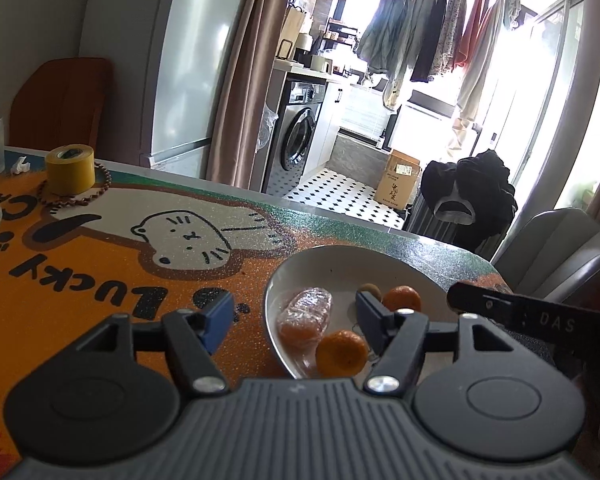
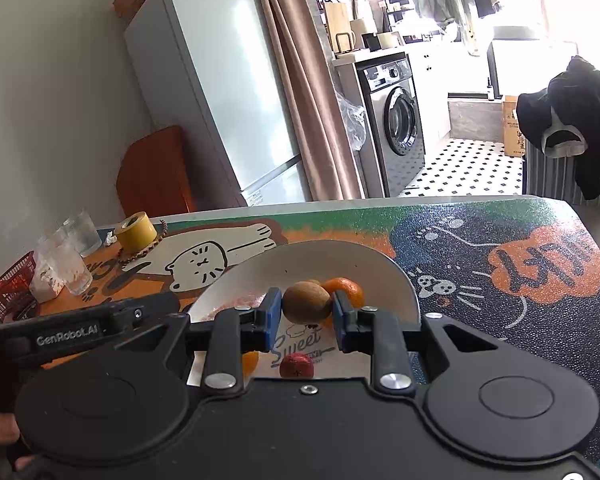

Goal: Organize fruits
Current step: 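Open the left gripper dropping the wrapped bag while the right gripper releases the brown fruit, then withdraw both open grippers from the bowl toward the remaining items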

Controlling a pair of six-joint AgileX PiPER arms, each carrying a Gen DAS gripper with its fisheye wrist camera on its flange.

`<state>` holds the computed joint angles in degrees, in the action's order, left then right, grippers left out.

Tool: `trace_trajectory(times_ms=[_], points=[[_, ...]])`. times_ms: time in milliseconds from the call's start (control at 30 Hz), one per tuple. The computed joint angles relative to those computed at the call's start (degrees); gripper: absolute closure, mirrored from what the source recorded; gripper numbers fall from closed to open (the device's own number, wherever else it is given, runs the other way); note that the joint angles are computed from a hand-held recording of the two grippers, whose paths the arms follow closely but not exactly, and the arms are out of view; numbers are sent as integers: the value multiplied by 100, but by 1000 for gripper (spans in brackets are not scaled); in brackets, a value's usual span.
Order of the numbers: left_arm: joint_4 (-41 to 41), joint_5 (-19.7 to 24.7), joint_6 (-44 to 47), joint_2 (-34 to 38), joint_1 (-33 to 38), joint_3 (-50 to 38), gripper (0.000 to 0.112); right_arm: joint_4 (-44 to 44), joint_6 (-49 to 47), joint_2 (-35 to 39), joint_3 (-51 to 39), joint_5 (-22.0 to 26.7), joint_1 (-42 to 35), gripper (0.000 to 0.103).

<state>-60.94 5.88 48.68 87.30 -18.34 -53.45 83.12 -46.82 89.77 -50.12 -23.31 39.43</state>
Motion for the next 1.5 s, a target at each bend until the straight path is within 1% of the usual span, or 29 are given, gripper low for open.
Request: trace_trajectory(times_ms=[33, 67, 100, 133, 267, 367, 433, 500, 533, 667, 800, 900, 967, 1000, 1067, 1100, 1133, 1167, 1200, 1267, 1400, 1467, 1500], points=[[-131, 2, 129, -59, 13, 62, 38, 65, -61, 18, -40, -39, 15, 77], [-38, 5, 28, -117, 22, 117, 35, 144, -130, 45, -86, -82, 20, 76], [203, 25, -219, -166, 38, 156, 33, 145, -108, 60, -102, -136, 30, 73], [267, 69, -280, -212, 70, 196, 32, 133, -55, 73, -103, -255, 58, 71], [-519, 210, 481, -430, 226, 441, 26, 104, 122, -14, 16, -248, 41, 66], [-430, 257, 357, -577, 296, 579, 24, 192, 131, -106, 133, -341, 151, 63], [-510, 301, 447, -676, 341, 670, 24, 267, 111, -164, 188, -373, 246, 60], [-379, 298, 309, -811, 350, 800, 24, 370, 74, -253, 270, -527, 406, 54], [-306, 309, 228, -875, 356, 849, 24, 420, 51, -292, 303, -618, 493, 50], [-531, 422, 399, -1132, 438, 1076, 23, 631, -79, -439, 438, -896, 813, 39], [-265, 507, 114, -1363, 478, 1229, 23, 910, -248, -555, 516, -1071, 1074, 35], [-209, 581, 81, -1528, 508, 1319, 23, 1011, -196, -665, 596, -1304, 1321, 28], [-115, 610, -5, -1659, 508, 1388, 23, 1061, -159, -722, 648, -1513, 1525, 19], [-136, 615, 10, -1737, 505, 1438, 23, 1084, -144, -738, 671, -1640, 1640, 17], [-242, 617, 109, -1855, 516, 1518, 23, 1130, -99, -761, 701, -1895, 1843, 9], [-245, 586, 105, -1920, 507, 1563, 22, 1150, -44, -780, 722, -2011, 1937, 6], [-141, 504, -21, -1996, 473, 1614, 21, 1146, 34, -804, 751, -2095, 2009, 0], [-22, 412, -172, -2046, 433, 1653, 19, 1066, 186, -841, 805, -2145, 2060, 0], [-124, 404, -93, -2082, 445, 1680, 18, 958, 353, -893, 878, -2130, 2093, 0], [-751, 557, 468, -2191, 583, 1757, 16, 856, 559, -967, 969, -2056, 2121, 0], [-1215, 556, 850, -2439, 697, 1922, 9, 953, 576, -948, 994, -2276, 2351, 0], [-1222, 567, 866, -2528, 733, 1966, 9, 983, 641, -929, 1006, -2376, 2466, 0], [-996, 547, 644, -2552, 731, 1962, 9, 1019, 661, -921, 1009, -2413, 2513, 0]])
